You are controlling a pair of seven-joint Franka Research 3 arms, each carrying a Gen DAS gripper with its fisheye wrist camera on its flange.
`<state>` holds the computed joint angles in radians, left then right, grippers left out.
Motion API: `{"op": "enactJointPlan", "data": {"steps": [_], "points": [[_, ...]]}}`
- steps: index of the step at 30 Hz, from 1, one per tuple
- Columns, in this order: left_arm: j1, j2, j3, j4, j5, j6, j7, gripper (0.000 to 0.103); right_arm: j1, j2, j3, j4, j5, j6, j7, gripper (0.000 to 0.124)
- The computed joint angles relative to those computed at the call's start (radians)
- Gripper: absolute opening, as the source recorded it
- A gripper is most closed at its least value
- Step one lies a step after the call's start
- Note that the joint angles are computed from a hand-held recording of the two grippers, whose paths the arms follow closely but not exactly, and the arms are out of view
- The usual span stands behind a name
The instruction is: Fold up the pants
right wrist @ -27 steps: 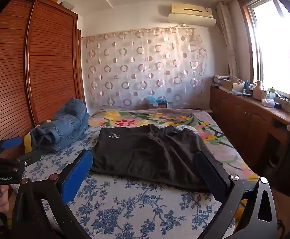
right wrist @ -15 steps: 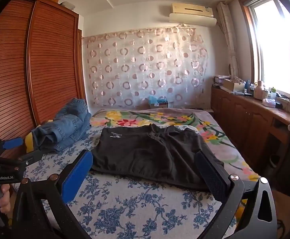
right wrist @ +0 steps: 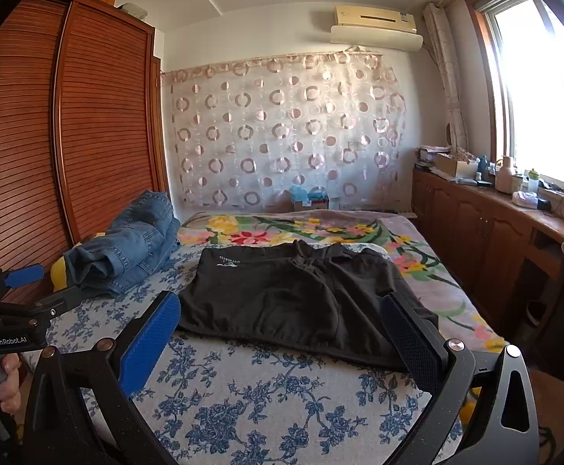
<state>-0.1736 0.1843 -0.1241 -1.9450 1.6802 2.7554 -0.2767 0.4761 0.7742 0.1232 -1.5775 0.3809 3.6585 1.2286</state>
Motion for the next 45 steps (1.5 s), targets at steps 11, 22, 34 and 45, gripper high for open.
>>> {"op": "enactJointPlan", "data": {"steps": [11,22,34,45], "points": [[0.000,-0.002,0.000,-0.001,0.003,-0.002,-0.003,0.103,0.007,0.005,-0.003,0.006,0.008,-0.002,-0.004,0.103],[0.002,-0.019,-0.004,-0.007,0.014,-0.002,-0.012,0.103,0.001,0.002,0.003,-0.002,-0.005,0.006,0.002,0.103],[0.003,-0.021,-0.008,-0.008,0.011,-0.002,-0.010,0.103,0.002,0.003,0.002,0.000,-0.005,0.006,0.004,0.103],[0.001,-0.028,-0.010,-0.007,0.009,-0.006,-0.004,0.103,0.002,0.003,0.001,0.002,-0.006,0.003,0.002,0.103]]}}
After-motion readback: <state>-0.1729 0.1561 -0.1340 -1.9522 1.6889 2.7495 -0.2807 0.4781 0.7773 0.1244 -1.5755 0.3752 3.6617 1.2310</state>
